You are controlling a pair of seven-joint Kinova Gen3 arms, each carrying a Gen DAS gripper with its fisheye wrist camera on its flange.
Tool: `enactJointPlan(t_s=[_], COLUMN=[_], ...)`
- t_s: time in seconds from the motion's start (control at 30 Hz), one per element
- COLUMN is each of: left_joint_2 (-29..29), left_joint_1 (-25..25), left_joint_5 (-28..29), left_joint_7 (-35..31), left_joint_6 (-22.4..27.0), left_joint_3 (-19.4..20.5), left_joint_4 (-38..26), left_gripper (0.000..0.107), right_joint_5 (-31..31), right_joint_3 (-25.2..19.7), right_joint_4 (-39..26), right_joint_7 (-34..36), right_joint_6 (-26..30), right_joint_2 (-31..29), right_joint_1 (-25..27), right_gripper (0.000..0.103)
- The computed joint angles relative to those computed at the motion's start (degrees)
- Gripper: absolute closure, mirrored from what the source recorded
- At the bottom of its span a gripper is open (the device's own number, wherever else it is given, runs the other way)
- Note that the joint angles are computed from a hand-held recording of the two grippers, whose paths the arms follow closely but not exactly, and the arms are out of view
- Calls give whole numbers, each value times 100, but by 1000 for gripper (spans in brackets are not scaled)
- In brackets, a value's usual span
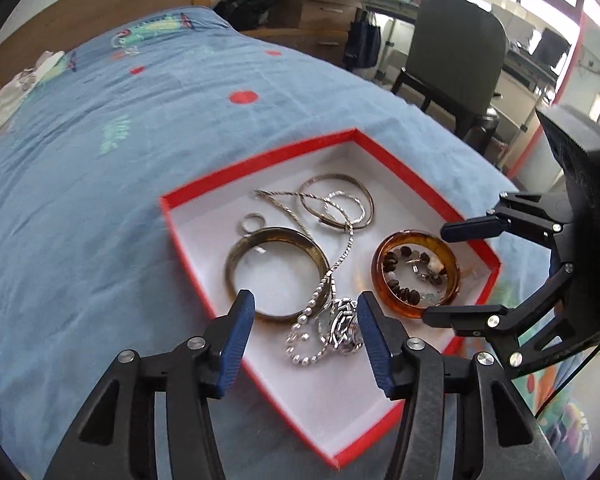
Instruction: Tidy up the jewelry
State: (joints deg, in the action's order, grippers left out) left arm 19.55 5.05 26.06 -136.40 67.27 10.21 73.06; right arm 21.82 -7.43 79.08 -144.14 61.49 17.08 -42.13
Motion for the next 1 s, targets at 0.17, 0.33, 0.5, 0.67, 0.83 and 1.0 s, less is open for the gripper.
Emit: enactJointPlan(t_s=[0.17, 0.33, 0.5, 0.67, 0.83, 1.0], left_joint_2=[-506, -1109, -1692, -2137, -2531, -2745], left_joint_1=[-301, -462, -587, -634, -551, -427], left_joint_5=[263, 331, 359, 386, 397, 292], left_joint_7=[130, 292, 343, 370, 435, 688], left_joint_6=[-12, -180, -340, -512, -886, -1147], left_joint_3=[-163, -403, -677, -914, -1045, -1081], left_joint_4=[340, 844, 1361, 1801, 2277, 2585], left_gripper=[42, 34, 27, 24, 23, 22], right_joint_5=[410, 717, 1032, 1493, 1871, 2033], right_joint_3=[8, -96, -114, 11, 155, 208], right_joint_4=[-134, -559, -1060, -1585, -1873, -1806], right_joint_7=[-827, -1485, -2115, -2892, -3448, -3863], right_joint_6=[357, 902, 1446, 2115, 2693, 3015], right_joint_2=[-120, 9, 214, 504, 727, 807], right_joint_1=[-438, -905, -1479, -2190, -2699, -2913], right_gripper=[26, 26, 26, 26, 26, 26])
